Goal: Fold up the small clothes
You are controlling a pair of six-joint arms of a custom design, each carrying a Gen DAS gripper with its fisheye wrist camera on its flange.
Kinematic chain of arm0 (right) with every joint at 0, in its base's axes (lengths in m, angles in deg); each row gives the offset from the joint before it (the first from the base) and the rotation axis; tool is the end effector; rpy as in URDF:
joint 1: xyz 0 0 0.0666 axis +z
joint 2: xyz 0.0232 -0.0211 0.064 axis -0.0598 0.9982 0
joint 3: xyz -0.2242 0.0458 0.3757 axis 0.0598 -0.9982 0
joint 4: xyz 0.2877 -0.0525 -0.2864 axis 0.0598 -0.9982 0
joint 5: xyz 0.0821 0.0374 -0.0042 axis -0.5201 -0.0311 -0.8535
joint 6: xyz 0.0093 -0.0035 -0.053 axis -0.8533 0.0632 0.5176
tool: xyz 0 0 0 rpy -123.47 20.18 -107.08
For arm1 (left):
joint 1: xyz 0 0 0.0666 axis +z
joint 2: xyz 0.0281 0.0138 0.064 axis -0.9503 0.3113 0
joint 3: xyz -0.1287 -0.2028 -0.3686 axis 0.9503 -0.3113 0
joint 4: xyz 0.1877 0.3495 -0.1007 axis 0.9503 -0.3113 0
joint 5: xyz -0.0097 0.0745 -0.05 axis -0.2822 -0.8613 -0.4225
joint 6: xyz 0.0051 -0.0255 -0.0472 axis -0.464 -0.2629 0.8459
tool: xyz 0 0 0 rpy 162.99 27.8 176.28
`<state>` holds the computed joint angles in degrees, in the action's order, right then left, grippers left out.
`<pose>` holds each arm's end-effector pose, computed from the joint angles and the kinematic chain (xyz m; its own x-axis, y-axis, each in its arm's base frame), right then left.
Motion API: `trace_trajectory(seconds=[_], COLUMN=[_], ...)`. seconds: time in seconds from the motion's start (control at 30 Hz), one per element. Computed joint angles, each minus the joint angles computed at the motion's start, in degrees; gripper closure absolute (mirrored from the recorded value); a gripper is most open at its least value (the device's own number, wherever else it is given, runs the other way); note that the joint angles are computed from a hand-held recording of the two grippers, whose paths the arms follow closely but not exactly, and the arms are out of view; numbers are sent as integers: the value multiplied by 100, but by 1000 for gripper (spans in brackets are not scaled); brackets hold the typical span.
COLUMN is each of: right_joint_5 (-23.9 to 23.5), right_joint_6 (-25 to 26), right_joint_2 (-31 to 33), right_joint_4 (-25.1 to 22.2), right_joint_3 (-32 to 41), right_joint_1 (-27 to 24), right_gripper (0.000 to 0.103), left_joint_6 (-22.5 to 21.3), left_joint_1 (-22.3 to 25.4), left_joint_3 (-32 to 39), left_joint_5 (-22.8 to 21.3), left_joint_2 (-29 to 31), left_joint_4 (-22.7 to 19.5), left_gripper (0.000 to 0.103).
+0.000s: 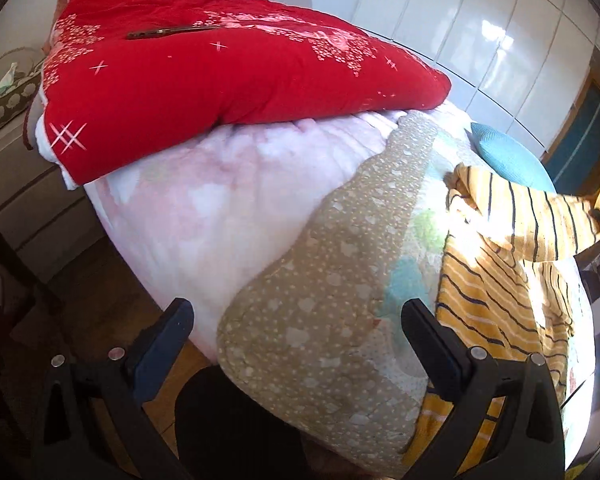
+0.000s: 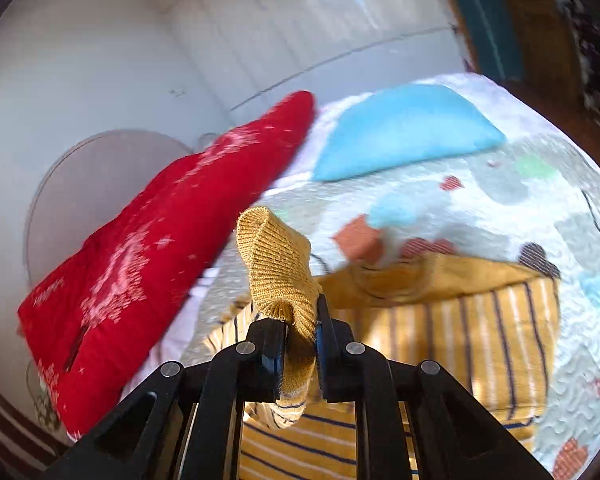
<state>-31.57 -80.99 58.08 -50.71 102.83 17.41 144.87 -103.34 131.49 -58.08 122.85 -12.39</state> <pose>0.6599 0.2667 0.4488 -0.7416 0.0295 -0.6702 -0.4205 0.7581 0.4986 0.2469 -0.1265 0.3898 -0.3879 -0.6789 -0.6234 -0.7312 0.6384 -0.2403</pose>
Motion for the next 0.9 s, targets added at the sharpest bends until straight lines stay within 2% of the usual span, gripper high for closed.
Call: trace_trajectory(seconds=[0.17,0.27,0.33,0.4,0.43,0.5,0.67,0.7,0.73,0.77,0.83,0.87,0.9], right_joint_5=[606,365,293,64,-30,140,462,812,1407,2196,3840,4231,4129], right_joint_6=[-109,-267,-361,-541,-551,-407,486,849,1325,1867,2996,3382,3563], right_joint_2=[515,797,921,749,691,482,-81,-217,-367,-483,-862,-1060,-1251], right_joint_4=[-400,-553,-740,-425,-382,-355,-557,-629,-664,-619,-47,242,298], right_joint_3=[65,65,66,-350,-442,-655,-1090,-1174,-1270,-1355,-1899,-2193,-2415], right_joint_1=[-591,-831,-934,-1053,-1116,-1202,-1530,-1573,-1575,-1534,-1428,-1431,-1495], right_gripper=[89,88,79,74,65,57,54,54,52,50,42,42,42], left_joint_6=[-512,-826,-998,-1158,-1208,-1313,-1471,-1489,-1514,-1542,-1635,-1701,-1778], left_joint_1=[-6,-1,-6,5,6,38,143,159,185,211,239,249,257], left_joint_3=[242,391,491,571,590,569,423,394,371,354,333,321,309], left_joint_5=[140,268,303,357,411,599,1004,1070,1141,1206,1297,1343,1416], left_joint_2=[475,716,878,1031,1091,1148,1123,1109,1097,1092,1099,1106,1126], left_joint_4=[352,510,565,613,652,805,1194,1255,1309,1354,1434,1478,1545], left_gripper=[0,0,0,0,0,0,0,0,0,0,0,0,0])
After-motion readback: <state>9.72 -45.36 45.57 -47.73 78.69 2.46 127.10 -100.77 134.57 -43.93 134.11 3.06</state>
